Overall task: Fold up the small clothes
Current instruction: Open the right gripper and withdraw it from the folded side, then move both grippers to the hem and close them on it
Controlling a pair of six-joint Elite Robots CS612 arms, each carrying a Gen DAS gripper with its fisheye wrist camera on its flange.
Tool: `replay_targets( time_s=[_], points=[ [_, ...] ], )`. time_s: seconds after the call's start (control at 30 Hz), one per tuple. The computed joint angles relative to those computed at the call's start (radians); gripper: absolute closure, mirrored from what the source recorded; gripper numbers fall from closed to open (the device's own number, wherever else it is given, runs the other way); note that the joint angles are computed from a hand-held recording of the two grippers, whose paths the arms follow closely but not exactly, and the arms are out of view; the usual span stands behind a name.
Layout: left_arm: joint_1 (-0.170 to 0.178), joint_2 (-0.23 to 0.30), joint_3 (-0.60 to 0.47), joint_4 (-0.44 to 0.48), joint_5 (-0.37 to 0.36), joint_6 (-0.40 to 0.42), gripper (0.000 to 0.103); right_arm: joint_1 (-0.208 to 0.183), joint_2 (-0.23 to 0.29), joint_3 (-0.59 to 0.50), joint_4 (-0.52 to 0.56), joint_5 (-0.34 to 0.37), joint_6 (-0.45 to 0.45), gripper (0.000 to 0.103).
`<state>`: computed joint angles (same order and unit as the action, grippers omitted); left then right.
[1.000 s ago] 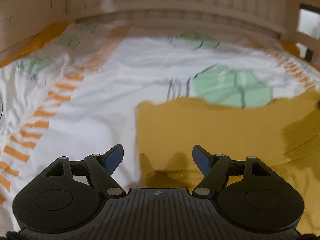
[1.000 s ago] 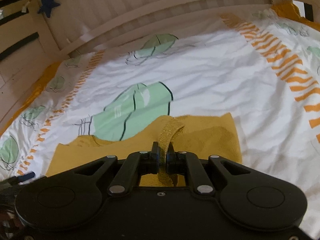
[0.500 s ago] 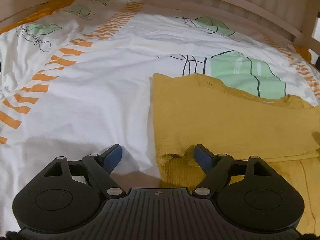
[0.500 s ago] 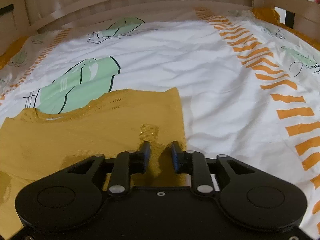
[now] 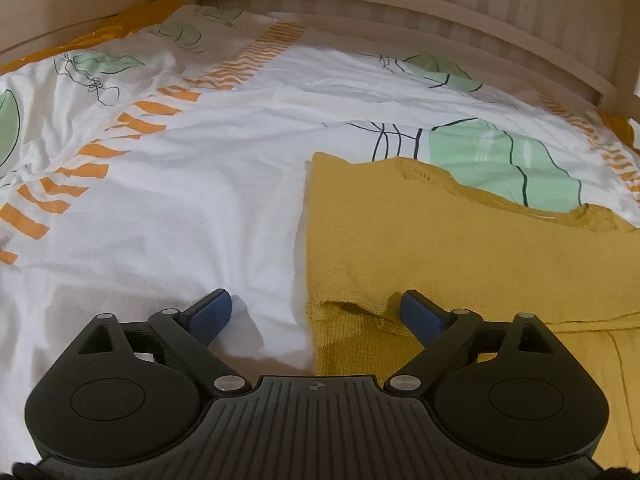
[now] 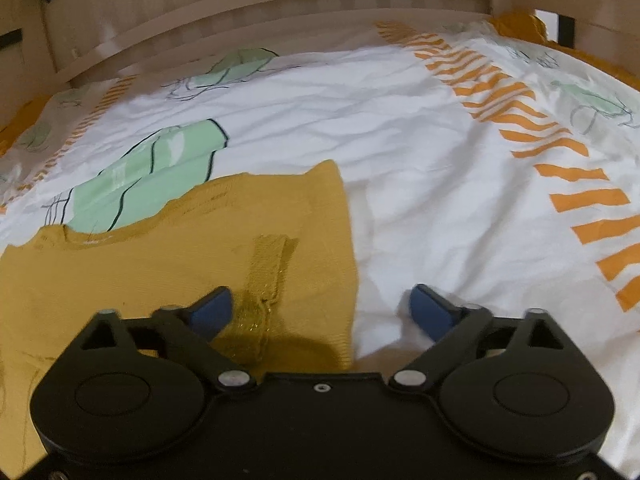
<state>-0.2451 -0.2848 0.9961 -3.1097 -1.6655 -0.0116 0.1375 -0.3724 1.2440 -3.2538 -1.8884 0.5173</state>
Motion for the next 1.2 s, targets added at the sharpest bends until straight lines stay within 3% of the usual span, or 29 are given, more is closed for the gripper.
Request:
replay_targets(
  time_s=[0.33,0.5,0.6,0.87,1.2],
  points=[
    [0.004,-0.008,-0.002,0.040,-0.022,0.054,0.011,-0.013,-0.018,0.042,-0.058,0.065,0.038,0.001],
    [0.016,-0.038,0.027,0.066,-0.066,0.054,0.030,-0.016,-0.079,0.128,-0.099,0.133,0.162,0.001],
    [0.026,-0.080,0.087,0.060,-0.091,0.033,0.031,-0.002,-0.116,0.185,-0.166,0.131,0.186,0.001],
    [0.053,-0.221,0.305,-0.024,-0.157,0.032,0.031,0.053,-0.214,0.321,-0.240,0.142,0.137,0.001],
    [0.100,-0.347,0.508,0.046,-0.222,0.106,0.031,0.099,-0.300,0.482,-0.292,0.199,0.238,0.001]
  ],
)
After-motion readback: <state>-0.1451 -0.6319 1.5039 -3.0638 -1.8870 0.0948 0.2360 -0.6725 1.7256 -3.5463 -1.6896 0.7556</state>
